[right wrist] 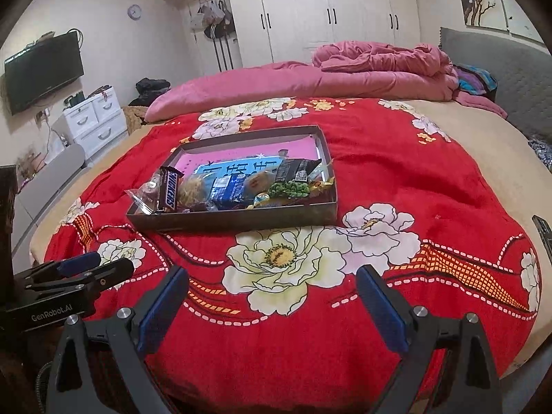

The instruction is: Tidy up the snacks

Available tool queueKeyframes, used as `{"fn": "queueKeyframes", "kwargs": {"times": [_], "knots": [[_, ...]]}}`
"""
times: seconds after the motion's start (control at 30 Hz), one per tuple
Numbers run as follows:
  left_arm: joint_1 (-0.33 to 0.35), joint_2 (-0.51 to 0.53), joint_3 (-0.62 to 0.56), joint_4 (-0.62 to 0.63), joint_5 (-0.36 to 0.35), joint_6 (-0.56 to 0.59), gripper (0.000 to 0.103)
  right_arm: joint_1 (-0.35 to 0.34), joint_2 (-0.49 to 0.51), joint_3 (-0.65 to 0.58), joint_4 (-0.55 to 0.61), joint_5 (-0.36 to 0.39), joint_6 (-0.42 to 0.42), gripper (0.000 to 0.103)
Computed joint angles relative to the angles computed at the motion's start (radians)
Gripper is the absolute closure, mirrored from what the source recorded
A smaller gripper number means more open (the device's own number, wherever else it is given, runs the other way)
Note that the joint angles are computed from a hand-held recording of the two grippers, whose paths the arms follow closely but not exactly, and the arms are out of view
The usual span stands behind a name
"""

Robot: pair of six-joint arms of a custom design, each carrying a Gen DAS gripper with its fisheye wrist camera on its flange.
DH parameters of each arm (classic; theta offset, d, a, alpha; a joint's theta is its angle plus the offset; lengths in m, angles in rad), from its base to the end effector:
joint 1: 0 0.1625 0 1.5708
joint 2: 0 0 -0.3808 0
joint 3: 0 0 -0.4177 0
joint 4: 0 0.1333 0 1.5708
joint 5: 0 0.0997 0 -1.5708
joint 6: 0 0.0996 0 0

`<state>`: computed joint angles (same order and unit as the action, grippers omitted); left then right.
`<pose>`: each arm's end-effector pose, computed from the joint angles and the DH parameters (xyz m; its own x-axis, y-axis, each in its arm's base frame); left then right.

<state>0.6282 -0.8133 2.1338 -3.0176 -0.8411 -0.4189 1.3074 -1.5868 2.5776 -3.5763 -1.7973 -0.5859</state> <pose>-0.2656 -0.4398 -0.0266 -0.7887 0.2687 -0.5529 0.5274 0.7578 -0.3841 0.0139 -0.3744 0.2273 -0.8185 0.0830 0.5684 -0.3783 0.6668 -0.6421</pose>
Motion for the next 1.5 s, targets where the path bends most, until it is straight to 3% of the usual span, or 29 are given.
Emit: {"fn": "queueKeyframes", "kwargs": {"times": [1.5], "knots": [[-0.008,-0.001,-0.003,0.036,0.038,0.004,0.025,-0.013,-0.002,0.0,-0.013,0.012,0.001,0.005]]}}
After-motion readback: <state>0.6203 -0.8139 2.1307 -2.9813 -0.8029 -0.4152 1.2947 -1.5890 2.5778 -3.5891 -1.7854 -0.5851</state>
